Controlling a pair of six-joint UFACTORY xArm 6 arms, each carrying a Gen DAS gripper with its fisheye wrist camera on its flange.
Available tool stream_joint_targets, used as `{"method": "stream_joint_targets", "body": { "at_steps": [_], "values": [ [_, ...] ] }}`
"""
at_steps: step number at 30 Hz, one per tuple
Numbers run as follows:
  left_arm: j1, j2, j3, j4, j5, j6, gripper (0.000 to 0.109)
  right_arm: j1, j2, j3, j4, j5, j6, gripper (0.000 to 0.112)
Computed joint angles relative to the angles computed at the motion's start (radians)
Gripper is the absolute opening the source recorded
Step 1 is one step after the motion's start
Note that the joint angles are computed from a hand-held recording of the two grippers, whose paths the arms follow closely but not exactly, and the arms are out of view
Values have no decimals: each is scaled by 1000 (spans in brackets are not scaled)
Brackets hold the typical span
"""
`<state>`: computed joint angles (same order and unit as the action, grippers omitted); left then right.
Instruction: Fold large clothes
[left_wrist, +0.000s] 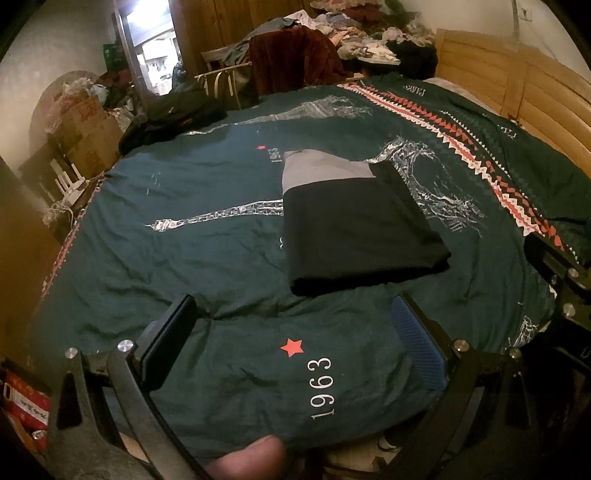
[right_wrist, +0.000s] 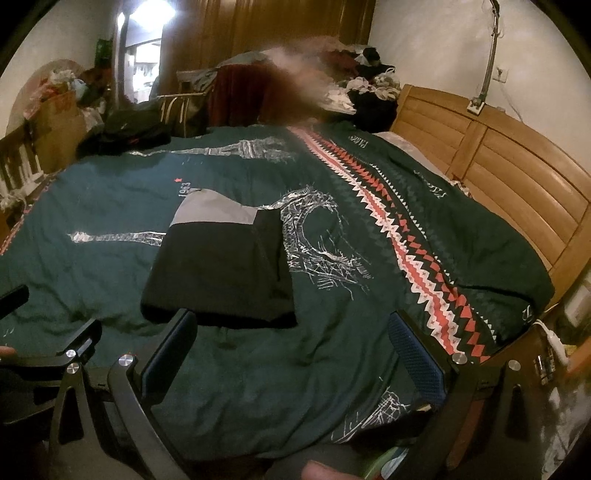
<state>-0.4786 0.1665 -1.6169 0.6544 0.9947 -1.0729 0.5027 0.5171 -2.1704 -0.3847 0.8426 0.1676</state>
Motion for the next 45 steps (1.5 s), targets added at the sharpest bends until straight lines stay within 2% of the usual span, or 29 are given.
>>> {"method": "stream_joint_targets", "body": {
  "at_steps": [13, 29, 36, 45],
  "values": [
    [8, -56, 55, 97, -46, -115, 103, 4, -37, 37, -22, -58, 37, 103],
    [11, -62, 76, 93, -53, -130, 103, 17, -58, 75, -30, -66, 42, 103],
    [28, -80, 113, 39, -123, -119, 103, 18, -55, 70, -24, -61, 36, 103],
    [24, -75, 108, 34, -119, -119, 103, 20, -53, 76, -27, -64, 38, 103]
  ]
}}
